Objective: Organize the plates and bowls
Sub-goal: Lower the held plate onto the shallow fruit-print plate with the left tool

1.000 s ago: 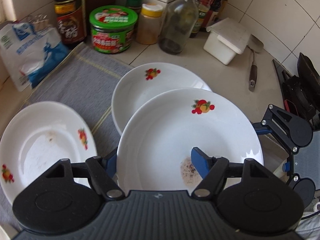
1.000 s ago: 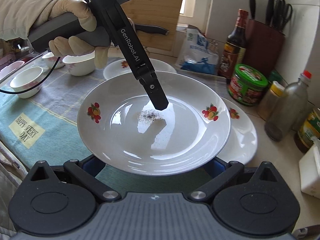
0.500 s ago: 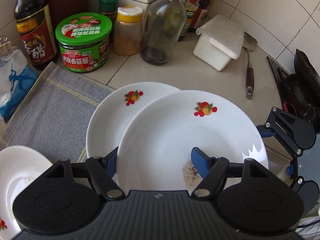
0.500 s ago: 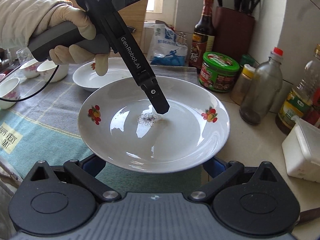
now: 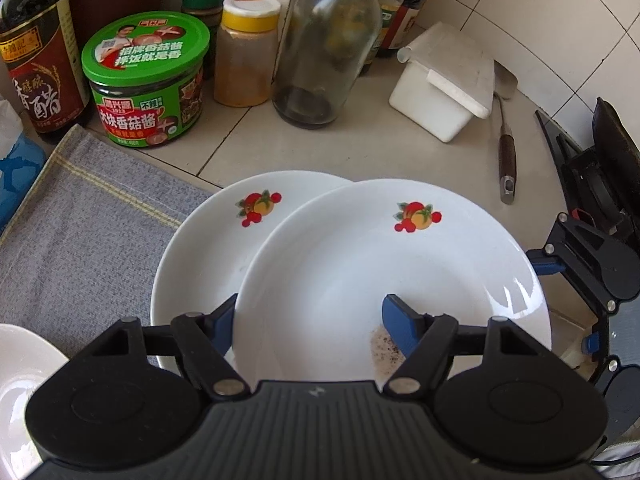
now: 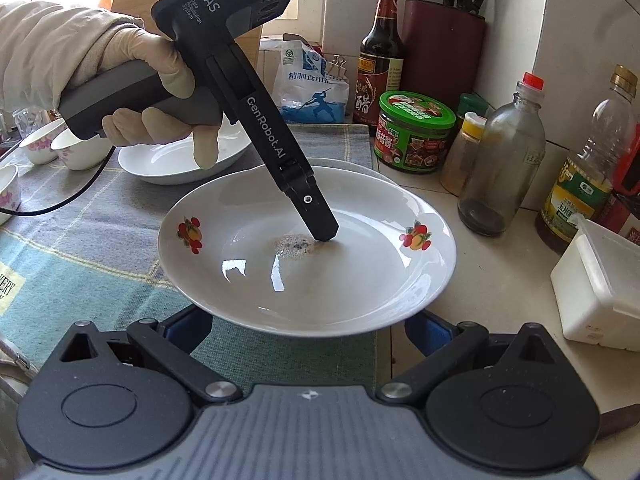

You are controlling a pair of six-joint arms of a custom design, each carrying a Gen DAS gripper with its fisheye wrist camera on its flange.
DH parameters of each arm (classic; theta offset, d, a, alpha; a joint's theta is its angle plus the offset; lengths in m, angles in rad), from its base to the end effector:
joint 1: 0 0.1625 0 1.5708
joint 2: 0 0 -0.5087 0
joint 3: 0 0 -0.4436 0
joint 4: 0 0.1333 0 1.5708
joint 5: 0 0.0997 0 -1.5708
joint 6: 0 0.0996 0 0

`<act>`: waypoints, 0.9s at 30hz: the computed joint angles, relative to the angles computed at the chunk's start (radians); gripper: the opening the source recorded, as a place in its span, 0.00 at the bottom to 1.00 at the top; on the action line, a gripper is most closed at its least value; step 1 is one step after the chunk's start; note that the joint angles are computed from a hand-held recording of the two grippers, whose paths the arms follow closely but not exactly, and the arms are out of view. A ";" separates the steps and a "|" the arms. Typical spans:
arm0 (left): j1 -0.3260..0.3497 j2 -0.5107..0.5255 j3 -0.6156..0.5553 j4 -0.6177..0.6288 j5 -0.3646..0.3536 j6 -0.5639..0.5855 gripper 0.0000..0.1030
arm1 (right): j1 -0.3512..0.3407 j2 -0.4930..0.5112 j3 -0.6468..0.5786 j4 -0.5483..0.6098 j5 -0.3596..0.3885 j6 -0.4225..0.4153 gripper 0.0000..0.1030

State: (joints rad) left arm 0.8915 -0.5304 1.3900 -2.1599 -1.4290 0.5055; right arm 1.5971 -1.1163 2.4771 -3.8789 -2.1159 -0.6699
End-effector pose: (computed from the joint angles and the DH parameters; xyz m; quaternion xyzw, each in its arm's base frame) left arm -0.3867 -0.7135 -0.0379 0.5598 0.8146 0.1279 0.0816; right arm 0.0933 -0.4408 0.2169 0.1769 -0.8475 0.3410 0.3662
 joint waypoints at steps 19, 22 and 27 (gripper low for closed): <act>0.006 0.036 -0.043 0.017 0.019 -0.026 0.74 | 0.001 0.002 -0.005 -0.014 0.000 0.005 1.00; 0.001 0.040 -0.044 0.018 0.042 -0.024 0.75 | -0.007 -0.005 -0.001 -0.016 0.023 0.011 1.00; -0.003 0.042 -0.040 0.011 0.060 -0.003 0.77 | -0.008 -0.005 -0.006 -0.013 0.027 0.014 1.00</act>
State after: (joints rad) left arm 0.8886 -0.4886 1.3500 -2.1484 -1.3692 0.5023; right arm 1.5889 -1.1212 2.4714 -3.8919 -2.0893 -0.6562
